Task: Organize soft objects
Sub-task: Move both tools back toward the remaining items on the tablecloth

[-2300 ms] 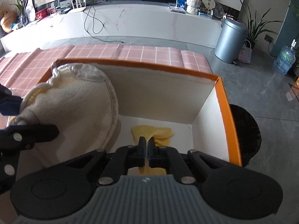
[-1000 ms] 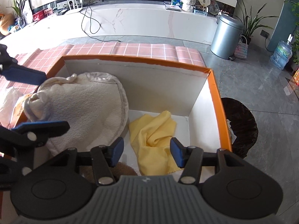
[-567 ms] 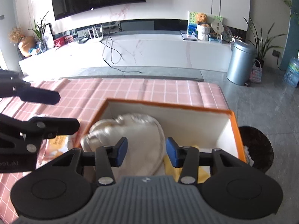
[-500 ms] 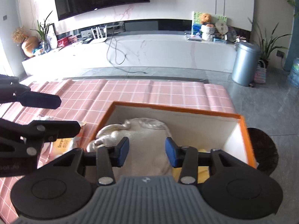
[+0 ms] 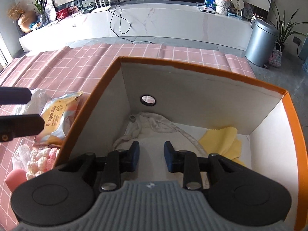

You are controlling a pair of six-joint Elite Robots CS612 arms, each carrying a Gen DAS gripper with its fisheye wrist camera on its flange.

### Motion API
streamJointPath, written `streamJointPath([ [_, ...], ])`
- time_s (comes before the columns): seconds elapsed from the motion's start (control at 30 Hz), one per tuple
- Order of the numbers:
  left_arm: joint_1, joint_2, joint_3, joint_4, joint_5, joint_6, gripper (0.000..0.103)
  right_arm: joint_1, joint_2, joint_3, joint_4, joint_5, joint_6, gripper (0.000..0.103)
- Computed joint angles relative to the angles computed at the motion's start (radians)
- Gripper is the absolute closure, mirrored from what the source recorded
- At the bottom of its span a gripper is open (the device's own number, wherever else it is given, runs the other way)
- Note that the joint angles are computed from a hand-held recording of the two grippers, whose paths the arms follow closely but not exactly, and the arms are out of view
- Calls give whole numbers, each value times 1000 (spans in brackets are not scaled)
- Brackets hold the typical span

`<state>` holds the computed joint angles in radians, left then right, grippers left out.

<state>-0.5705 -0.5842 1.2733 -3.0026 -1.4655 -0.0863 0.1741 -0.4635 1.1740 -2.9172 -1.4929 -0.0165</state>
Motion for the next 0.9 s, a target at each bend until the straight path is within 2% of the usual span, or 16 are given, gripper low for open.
streamJointPath([
  [0.17, -3, -31, 73, -80, -20, -43, 47, 11, -52, 95, -142, -43, 1, 74],
  [0.33, -9, -65, 162, -197, -24, -88, 47, 34, -103, 205, -336, -92, 7, 66],
  [0.53, -15, -96, 262, -325, 25, -123, 47, 68, -142, 300, -505, -95, 6, 61],
  [0.77, -25, -122, 374, -454, 126, -160, 51, 114, -145, 348, -601, -109, -11, 59],
  [0.9, -17, -128, 421, -498, 96, -220, 52, 138, -135, 356, -619, -120, -41, 59],
])
